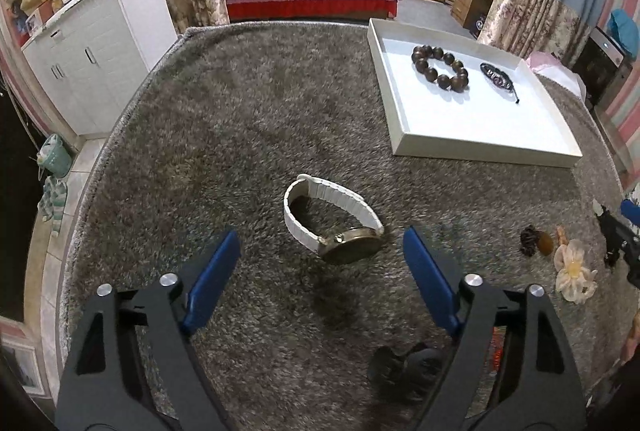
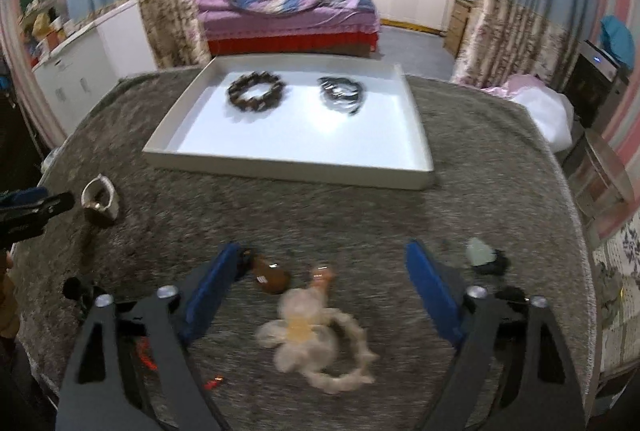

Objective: Organize jewelry
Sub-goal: 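Move left gripper to the white-band watch while right gripper approaches a dark stone pendant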

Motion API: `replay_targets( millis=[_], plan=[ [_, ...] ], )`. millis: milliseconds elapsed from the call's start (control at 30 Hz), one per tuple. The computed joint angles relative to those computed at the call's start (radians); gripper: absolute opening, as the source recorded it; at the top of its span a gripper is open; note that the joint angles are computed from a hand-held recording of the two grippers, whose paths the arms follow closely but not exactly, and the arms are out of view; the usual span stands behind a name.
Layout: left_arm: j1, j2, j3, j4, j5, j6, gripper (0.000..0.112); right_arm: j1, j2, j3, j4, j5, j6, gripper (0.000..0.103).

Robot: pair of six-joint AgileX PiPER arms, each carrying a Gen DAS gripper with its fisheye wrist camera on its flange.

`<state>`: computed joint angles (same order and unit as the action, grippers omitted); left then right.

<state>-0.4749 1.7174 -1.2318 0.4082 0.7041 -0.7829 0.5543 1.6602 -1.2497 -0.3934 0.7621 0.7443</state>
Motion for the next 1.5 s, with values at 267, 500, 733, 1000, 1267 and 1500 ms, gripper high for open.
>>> replay_targets(
  millis=[267, 500, 733, 1000, 1267, 1500],
  plan=[
    [0.053, 0.068, -0.061, -0.066, -0.003, 0.110, 0.068, 0.021, 0.132, -0.102, 0.119, 0.017, -0.078, 0.055],
    [0.087, 0.118, -0.085, -0.107, -0.020, 0.169, 0.065, 0.029, 0.190, -0.150, 0.164, 0.031, -0.099, 0.044],
    [0.112, 0.155, -0.096, -0.144, -0.052, 0.213, 0.059, 0.036, 0.234, -0.189, 0.181, 0.048, -0.096, 0.040],
    [0.125, 0.161, -0.080, -0.152, -0.084, 0.236, 0.059, 0.038, 0.270, -0.205, 0.179, 0.048, -0.069, 0.034],
    [0.132, 0.146, -0.057, -0.187, -0.104, 0.273, 0.053, 0.030, 0.278, -0.205, 0.174, 0.040, -0.060, 0.029],
    [0.154, 0.125, -0.033, -0.228, -0.114, 0.302, 0.054, 0.027, 0.265, -0.187, 0.177, 0.017, -0.069, 0.024]
  ],
)
